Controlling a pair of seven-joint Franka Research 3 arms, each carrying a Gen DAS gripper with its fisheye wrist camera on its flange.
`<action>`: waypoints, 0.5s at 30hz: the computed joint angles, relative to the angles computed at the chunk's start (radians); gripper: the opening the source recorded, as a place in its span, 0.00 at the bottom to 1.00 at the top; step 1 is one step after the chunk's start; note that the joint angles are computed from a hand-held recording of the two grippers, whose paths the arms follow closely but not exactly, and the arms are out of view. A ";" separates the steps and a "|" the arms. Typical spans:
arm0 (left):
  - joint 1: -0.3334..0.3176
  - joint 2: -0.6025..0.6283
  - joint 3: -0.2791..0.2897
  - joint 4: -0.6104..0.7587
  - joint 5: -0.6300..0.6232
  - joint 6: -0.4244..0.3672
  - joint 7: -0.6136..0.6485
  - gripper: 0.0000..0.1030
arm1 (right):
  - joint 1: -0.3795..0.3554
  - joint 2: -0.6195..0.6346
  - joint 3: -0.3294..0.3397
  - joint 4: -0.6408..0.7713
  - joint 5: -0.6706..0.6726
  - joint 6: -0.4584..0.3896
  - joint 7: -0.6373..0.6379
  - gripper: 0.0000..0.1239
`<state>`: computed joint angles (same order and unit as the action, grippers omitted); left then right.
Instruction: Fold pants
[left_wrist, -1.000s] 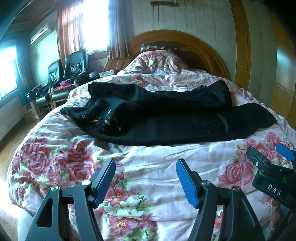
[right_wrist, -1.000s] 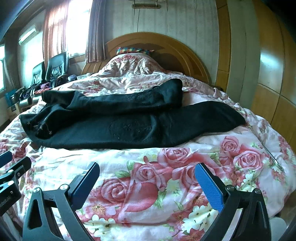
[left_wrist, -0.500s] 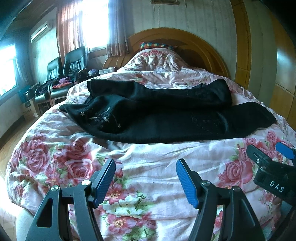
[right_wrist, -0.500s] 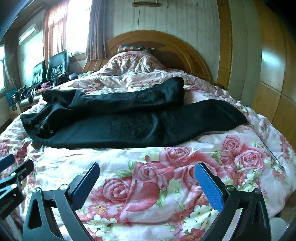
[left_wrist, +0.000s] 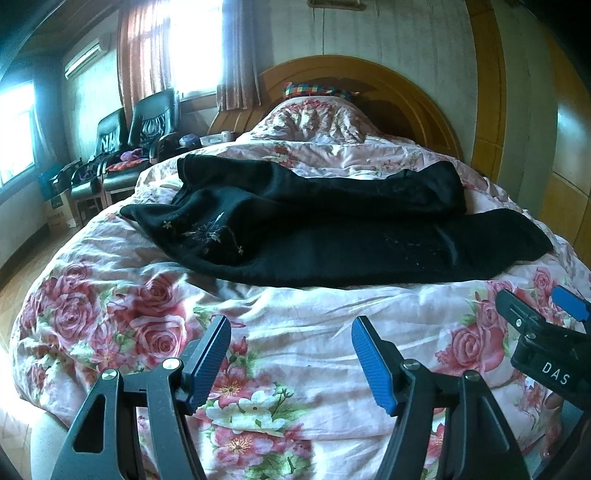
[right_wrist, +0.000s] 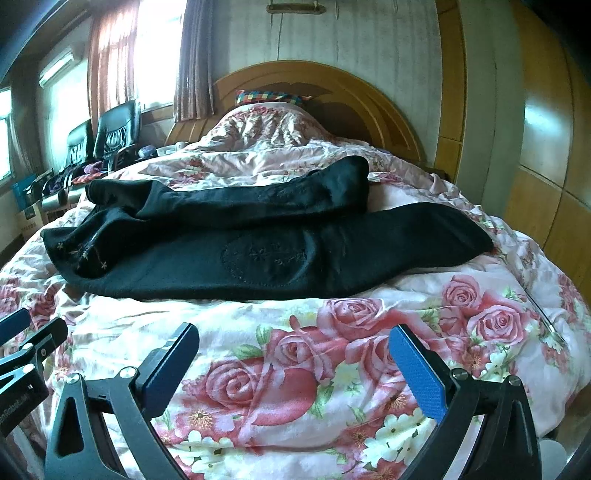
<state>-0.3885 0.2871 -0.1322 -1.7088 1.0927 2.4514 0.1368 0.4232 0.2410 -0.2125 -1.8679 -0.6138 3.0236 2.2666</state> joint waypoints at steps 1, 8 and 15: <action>0.000 0.001 0.000 0.000 -0.001 0.000 0.001 0.67 | -0.001 0.000 0.001 -0.001 0.003 0.000 -0.002 0.83; -0.002 0.004 0.000 0.001 -0.005 0.002 0.012 0.67 | -0.003 0.001 0.005 0.000 0.019 -0.005 -0.015 0.83; 0.013 0.006 -0.004 -0.002 -0.049 0.029 0.039 0.67 | -0.006 0.007 0.009 0.003 0.036 -0.005 -0.036 0.83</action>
